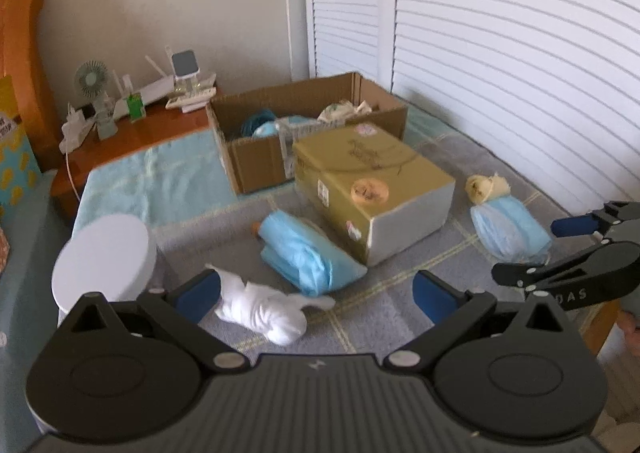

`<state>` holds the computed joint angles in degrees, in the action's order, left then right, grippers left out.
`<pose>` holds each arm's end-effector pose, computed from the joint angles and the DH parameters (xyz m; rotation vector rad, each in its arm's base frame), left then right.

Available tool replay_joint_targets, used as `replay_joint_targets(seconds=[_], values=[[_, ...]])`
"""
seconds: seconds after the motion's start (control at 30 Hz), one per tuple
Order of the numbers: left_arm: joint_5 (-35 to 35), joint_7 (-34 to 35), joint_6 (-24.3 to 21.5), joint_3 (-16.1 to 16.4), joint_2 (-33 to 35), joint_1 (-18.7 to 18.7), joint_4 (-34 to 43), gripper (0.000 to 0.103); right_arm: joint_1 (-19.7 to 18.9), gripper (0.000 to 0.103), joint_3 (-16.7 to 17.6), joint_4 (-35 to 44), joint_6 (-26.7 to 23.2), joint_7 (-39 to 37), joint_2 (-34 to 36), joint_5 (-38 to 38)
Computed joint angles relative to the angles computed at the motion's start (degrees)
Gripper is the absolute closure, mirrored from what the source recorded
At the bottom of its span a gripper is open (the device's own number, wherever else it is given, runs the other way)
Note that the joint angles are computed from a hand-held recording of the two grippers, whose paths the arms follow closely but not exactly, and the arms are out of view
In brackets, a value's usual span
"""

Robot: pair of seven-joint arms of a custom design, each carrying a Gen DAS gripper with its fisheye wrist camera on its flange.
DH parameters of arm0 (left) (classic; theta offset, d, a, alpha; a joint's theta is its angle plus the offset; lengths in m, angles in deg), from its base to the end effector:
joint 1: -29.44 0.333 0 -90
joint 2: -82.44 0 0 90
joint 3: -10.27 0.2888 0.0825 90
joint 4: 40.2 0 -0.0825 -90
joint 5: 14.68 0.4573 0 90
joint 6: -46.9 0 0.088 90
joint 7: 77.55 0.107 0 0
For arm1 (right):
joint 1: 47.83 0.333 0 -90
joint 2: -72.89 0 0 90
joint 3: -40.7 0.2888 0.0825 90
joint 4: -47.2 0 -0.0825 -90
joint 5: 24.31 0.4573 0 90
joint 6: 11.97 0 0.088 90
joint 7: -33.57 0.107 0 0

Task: Organize soft objects
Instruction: 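Grasp the white tissue with the left tool while the right tool grasps a blue face mask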

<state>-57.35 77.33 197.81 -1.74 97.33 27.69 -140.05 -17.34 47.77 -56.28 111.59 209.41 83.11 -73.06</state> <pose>0.7200 -0.1480 0.4370 -0.9723 2.4013 -1.0458 0.5712 0.3968 0.4168 -1.4352 2.2117 -0.8893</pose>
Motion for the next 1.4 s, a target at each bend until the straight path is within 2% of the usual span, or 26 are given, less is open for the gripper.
replay_joint_targets(seconds=[0.2,0.43,0.7,0.97,1.1,1.23,1.4], values=[[1.7,-2.8,3.1,0.2,1.7,-0.8,0.1,0.001,-0.3,0.000,-0.4,1.2,-0.5,-0.3,1.6,1.2],[3.0,-5.7,2.1,0.1,4.4,-0.2,2.4,0.001,-0.3,0.000,-1.2,3.0,-0.7,-2.2,3.4,1.5],[8.5,-11.4,3.1,0.9,7.2,-1.3,4.8,0.001,-0.1,0.000,-1.6,2.2,0.6,-1.0,3.3,-0.6],[10.9,-8.3,2.1,0.6,8.5,-0.4,6.1,0.002,-0.3,0.000,-1.6,1.5,1.8,-1.1,3.0,-1.7],[12.6,-7.8,0.6,1.0,10.0,-0.3,8.2,0.006,-0.3,0.000,-1.6,1.0,2.2,-0.9,2.8,-2.3],[12.8,-6.1,-0.3,0.5,11.2,0.2,9.7,0.017,-0.2,0.000,-1.6,0.8,2.4,-0.4,2.7,-2.9],[11.5,-6.5,-2.7,0.2,12.2,0.9,11.3,0.024,-0.2,0.000,-1.6,0.9,2.2,-0.4,2.8,-2.8]])
